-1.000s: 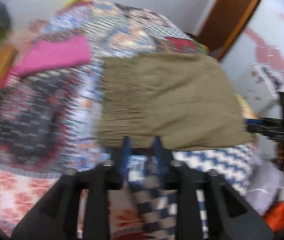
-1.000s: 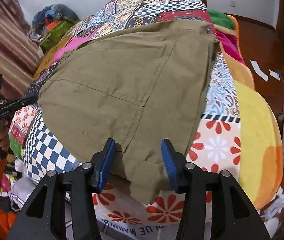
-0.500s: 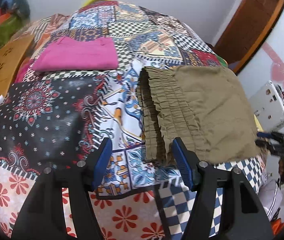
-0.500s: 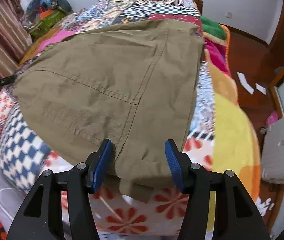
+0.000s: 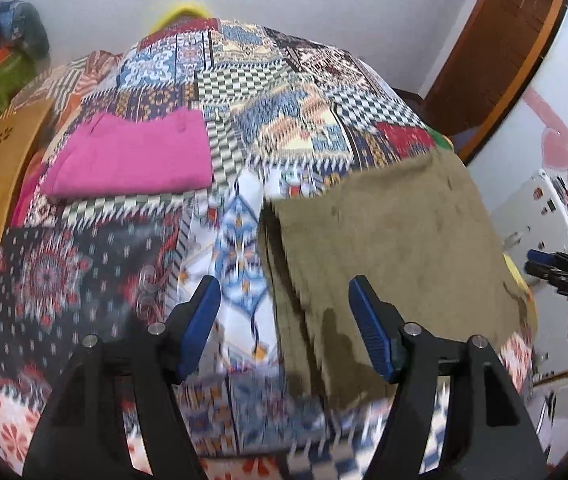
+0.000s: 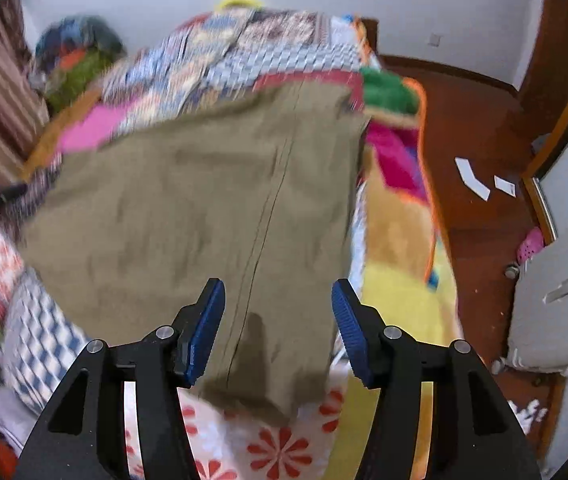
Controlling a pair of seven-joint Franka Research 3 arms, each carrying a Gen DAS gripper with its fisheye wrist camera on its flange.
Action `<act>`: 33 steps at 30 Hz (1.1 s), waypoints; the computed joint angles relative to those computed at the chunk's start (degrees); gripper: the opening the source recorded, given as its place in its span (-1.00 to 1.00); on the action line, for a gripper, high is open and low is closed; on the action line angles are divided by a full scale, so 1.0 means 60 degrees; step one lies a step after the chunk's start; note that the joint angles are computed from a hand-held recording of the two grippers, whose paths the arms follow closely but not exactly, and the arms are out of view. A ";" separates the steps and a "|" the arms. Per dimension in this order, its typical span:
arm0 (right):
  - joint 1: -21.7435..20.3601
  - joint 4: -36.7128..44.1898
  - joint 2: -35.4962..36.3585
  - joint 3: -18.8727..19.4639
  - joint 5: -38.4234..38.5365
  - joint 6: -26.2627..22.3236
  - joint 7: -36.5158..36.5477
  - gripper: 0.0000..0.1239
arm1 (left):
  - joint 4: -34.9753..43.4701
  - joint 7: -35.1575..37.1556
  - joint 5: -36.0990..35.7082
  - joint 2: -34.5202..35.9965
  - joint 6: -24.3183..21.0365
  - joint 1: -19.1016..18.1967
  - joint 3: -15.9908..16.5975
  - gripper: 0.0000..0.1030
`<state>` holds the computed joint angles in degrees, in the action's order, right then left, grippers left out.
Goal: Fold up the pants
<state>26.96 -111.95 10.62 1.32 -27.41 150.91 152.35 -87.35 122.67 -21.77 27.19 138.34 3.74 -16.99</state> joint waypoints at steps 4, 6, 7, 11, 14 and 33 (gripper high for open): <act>-0.0186 0.0699 0.0457 -0.0271 -0.0171 -0.0037 0.0021 -0.16 | 0.1521 -0.0690 0.0489 0.1054 -0.0331 -0.0392 0.0084 0.29; -0.0264 0.1051 0.0806 -0.0430 -0.0111 0.0180 -0.0049 -0.16 | 0.2297 -0.0965 0.0741 0.1601 -0.0579 -0.0546 0.0075 0.29; -0.0287 0.1269 0.1002 -0.0509 -0.0055 0.0231 -0.0125 -0.16 | 0.2685 -0.1090 0.0902 0.1880 -0.0696 -0.0643 0.0087 0.29; -0.0421 0.2152 0.1803 -0.0834 0.0401 0.0546 -0.0603 -0.16 | 0.3987 -0.1453 0.1511 0.2852 -0.1088 -0.0995 0.0144 0.28; -0.0438 0.2819 0.2381 -0.1018 0.0871 0.0611 -0.1011 -0.16 | 0.4735 -0.1560 0.1725 0.3414 -0.1389 -0.1092 0.0077 0.13; -0.0794 0.4782 0.4238 -0.1040 0.4122 0.0937 -0.4048 -0.56 | 0.6709 -0.1497 0.1827 0.4794 -0.2598 -0.1322 -0.0029 0.03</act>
